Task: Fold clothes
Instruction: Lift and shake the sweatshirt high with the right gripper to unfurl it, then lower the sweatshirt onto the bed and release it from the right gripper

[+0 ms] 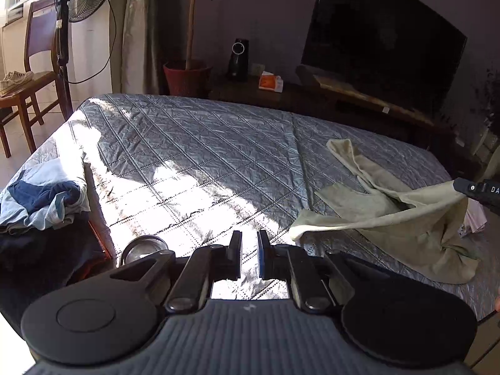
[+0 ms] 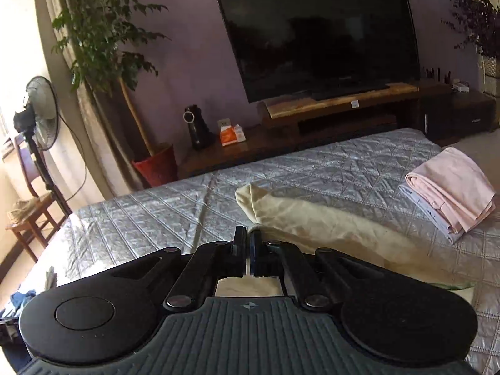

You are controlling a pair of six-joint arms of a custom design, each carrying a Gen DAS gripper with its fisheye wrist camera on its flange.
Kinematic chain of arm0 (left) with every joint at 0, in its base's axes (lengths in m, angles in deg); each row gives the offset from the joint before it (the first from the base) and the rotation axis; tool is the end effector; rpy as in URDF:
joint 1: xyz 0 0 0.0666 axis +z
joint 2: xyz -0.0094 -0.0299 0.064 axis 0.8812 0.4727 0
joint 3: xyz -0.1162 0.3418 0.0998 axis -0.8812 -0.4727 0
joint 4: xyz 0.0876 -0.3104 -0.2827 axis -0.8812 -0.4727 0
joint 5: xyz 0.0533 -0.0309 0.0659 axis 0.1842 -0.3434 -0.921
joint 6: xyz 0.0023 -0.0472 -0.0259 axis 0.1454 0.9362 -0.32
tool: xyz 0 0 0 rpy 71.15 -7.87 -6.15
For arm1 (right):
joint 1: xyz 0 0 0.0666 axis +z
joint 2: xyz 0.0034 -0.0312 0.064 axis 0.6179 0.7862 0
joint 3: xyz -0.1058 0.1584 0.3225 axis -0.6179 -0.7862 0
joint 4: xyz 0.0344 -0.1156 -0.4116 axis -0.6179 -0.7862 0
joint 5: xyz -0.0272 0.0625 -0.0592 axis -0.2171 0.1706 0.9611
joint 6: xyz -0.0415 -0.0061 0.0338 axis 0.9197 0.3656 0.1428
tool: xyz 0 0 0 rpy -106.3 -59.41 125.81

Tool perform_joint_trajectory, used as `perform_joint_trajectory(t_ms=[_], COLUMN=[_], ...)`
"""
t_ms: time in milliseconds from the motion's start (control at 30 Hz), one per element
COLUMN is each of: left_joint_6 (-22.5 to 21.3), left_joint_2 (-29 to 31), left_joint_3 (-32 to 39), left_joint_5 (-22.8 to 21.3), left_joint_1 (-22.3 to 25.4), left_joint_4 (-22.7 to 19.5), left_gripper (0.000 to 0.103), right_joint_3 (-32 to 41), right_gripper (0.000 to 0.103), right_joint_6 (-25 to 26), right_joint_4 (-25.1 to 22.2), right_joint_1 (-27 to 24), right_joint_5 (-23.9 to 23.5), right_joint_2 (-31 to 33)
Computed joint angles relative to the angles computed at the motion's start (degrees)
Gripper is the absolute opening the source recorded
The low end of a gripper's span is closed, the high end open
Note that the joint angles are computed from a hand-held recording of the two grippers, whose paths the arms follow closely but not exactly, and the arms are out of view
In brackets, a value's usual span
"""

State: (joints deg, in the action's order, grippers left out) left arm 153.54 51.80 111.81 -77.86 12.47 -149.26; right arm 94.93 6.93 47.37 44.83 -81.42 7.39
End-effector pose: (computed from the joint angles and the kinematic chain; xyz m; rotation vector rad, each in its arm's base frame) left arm 0.2282 -0.2289 0.5120 -0.5759 2.2313 0.0529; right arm 0.3885 0.0586 0.5024 -0.2041 2.0755 0.5738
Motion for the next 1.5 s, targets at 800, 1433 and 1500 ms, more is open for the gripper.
perform_joint_trajectory(t_ms=[800, 1433, 1500], left_joint_6=[9.6, 3.1, 3.4], left_joint_2=[-2.7, -3.6, -2.7], left_joint_3=[1.5, -4.4, -3.3], left_joint_5=[-4.6, 0.3, -0.1], left_joint_1=[-0.9, 3.1, 2.3], left_joint_4=[-6.1, 1.2, 0.8], left_gripper=[0.009, 0.009, 0.009], right_joint_3=[35.9, -8.2, -7.7], right_gripper=[0.005, 0.073, 0.073], right_joint_6=[0.5, 35.4, 37.9], right_joint_4=[3.1, -15.5, -17.9], right_joint_1=[4.4, 18.7, 19.6], right_joint_5=[-15.1, 17.7, 20.0], right_joint_2=[18.3, -8.3, -5.9])
